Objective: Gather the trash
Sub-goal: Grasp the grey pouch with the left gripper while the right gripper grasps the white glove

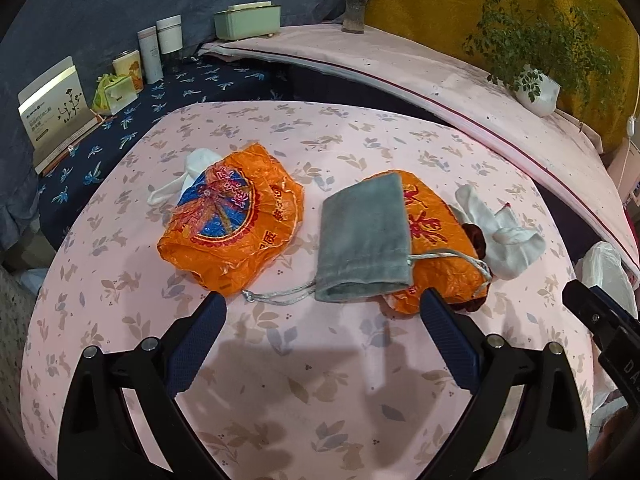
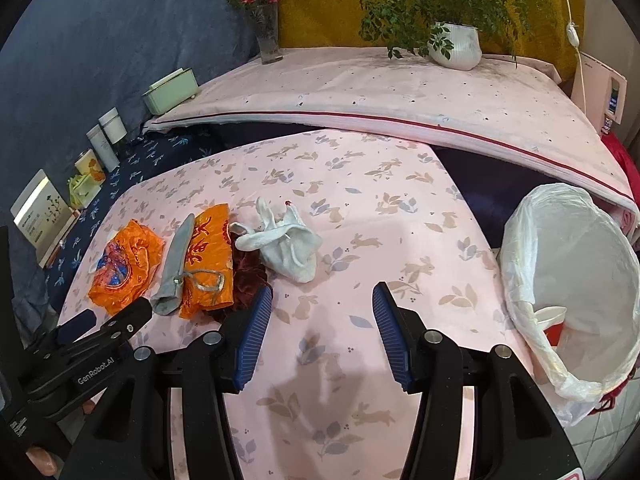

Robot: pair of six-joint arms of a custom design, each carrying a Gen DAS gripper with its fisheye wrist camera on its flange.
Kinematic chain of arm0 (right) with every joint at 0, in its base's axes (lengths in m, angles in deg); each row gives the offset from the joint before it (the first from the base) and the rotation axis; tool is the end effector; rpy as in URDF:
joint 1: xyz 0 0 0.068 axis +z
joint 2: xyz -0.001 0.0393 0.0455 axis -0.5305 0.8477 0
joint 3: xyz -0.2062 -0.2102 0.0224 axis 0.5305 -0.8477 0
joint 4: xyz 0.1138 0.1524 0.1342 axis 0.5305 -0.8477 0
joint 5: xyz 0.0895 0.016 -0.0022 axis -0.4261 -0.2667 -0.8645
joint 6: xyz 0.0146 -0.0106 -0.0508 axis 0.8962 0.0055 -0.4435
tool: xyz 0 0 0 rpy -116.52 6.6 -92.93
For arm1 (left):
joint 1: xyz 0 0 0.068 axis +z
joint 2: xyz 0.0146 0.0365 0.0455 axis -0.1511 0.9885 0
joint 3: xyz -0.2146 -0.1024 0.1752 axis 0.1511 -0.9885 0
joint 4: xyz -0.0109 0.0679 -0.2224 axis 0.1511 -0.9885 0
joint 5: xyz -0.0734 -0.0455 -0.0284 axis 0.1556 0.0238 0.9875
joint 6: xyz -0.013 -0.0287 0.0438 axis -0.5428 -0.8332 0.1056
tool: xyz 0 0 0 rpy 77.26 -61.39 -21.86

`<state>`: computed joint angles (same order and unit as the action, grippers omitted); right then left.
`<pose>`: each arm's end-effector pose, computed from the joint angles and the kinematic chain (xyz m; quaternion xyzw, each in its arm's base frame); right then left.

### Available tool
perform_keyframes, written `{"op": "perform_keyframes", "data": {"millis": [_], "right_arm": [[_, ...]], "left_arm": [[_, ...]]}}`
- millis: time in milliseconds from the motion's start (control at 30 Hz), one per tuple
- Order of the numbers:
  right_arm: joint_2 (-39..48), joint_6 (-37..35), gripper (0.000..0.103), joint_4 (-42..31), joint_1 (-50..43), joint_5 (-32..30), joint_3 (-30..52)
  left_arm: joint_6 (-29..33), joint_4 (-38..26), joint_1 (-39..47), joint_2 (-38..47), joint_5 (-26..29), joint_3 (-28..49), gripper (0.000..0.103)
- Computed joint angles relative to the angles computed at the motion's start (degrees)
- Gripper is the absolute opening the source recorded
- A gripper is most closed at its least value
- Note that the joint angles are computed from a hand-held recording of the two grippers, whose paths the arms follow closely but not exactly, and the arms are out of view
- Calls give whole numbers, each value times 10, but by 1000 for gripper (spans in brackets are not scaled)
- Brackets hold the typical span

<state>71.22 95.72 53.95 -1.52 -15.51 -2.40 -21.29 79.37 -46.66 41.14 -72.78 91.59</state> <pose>0.1744 0.0938 0.1764 0.0203 0.9341 0.0782 0.3477 0.1584 -0.1047 0.1619 -0.0949 0.9384 -0.0087 0.3321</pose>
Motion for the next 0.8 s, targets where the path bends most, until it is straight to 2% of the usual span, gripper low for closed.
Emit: {"op": "perform_keyframes", "data": {"millis": [200,433,500,567,600,667,700,733,767,800], "right_arm": [[90,-10,52,62,-7,-15,22],[165,-23,52,109,-21,-29,46],[179,-26,52,118,-25,-33,51],[194,-29,51,128,-29,-38,54],[200,-31,48,132,-32,-41,55],[214,-35,40,139,-36,-50,58],[221,-36,32,141,-39,-57,59],[226,-37,24,143,-42,-63,60],[230,-37,21,146,-44,-68,59],[230,-37,16,147,-45,-70,58]], "left_arm": [[36,60,60,29,64,-5,93],[60,126,93,115,121,18,90],[67,141,100,131,138,19,83],[72,153,109,146,162,20,69],[74,158,112,149,170,19,66],[74,167,108,150,167,16,61],[76,169,105,147,166,14,58],[82,170,103,147,168,15,49],[87,165,101,146,167,18,42],[89,164,99,145,166,19,39]]}}
